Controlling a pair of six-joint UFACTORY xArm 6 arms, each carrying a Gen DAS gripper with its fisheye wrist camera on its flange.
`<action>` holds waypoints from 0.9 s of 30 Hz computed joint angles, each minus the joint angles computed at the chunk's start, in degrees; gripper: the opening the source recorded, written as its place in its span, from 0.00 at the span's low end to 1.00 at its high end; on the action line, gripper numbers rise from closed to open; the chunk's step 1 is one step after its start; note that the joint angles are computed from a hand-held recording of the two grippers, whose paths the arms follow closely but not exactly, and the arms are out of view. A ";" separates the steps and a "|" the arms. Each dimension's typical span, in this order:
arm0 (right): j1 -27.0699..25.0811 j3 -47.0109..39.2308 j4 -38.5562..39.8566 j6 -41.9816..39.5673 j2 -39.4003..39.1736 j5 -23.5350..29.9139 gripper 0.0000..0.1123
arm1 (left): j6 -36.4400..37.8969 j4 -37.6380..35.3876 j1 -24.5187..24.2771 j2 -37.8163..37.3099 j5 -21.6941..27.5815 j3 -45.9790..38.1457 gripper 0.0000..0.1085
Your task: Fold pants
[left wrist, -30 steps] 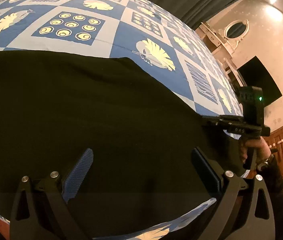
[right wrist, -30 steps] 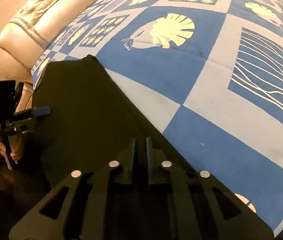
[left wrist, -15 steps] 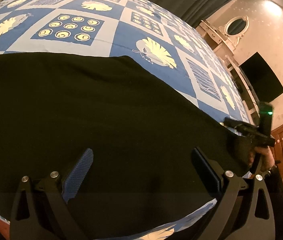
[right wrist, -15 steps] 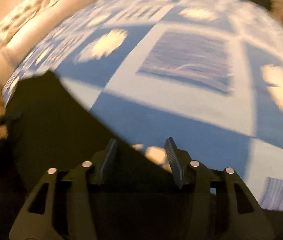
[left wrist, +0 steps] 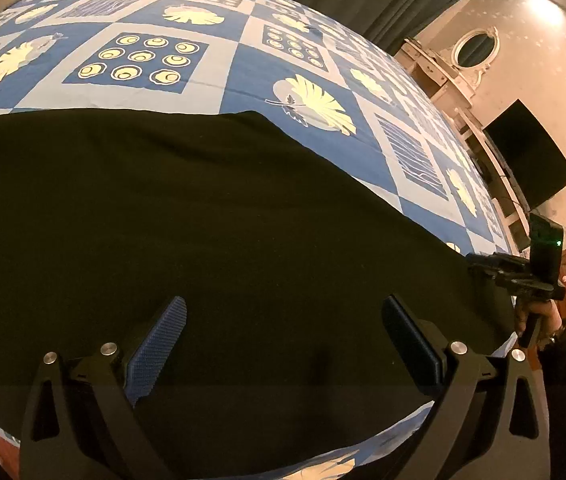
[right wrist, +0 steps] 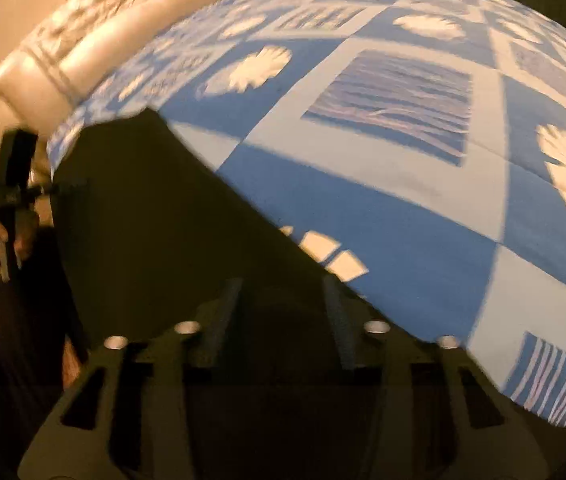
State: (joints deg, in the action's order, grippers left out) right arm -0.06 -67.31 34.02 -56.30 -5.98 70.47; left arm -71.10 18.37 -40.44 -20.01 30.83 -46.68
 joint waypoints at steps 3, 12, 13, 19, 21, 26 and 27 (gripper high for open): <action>1.62 0.86 -2.81 1.11 -0.39 -2.65 0.12 | 0.46 -0.03 -0.02 0.16 0.24 -0.16 0.90; -0.58 4.60 1.25 6.96 -3.07 -10.20 0.41 | 1.08 -0.04 0.00 0.31 0.18 -0.21 0.90; -2.13 4.94 2.75 7.20 -3.77 -10.27 0.49 | 1.23 -0.03 -0.04 0.32 0.32 -0.32 0.90; -22.12 8.79 11.26 11.60 -9.30 -7.21 0.59 | -0.42 -0.03 0.40 -0.30 -0.93 0.42 0.90; -29.03 9.89 11.82 15.24 -9.20 -8.48 0.59 | -0.96 0.48 0.26 -0.25 -0.74 0.22 0.90; -43.29 12.85 14.03 19.92 -7.05 -5.79 0.59 | -2.12 1.18 -0.02 -0.18 -0.29 -0.13 0.89; -45.46 12.95 16.04 18.82 -5.92 -1.99 0.59 | -2.44 1.32 -0.06 -0.15 -0.33 -0.13 0.90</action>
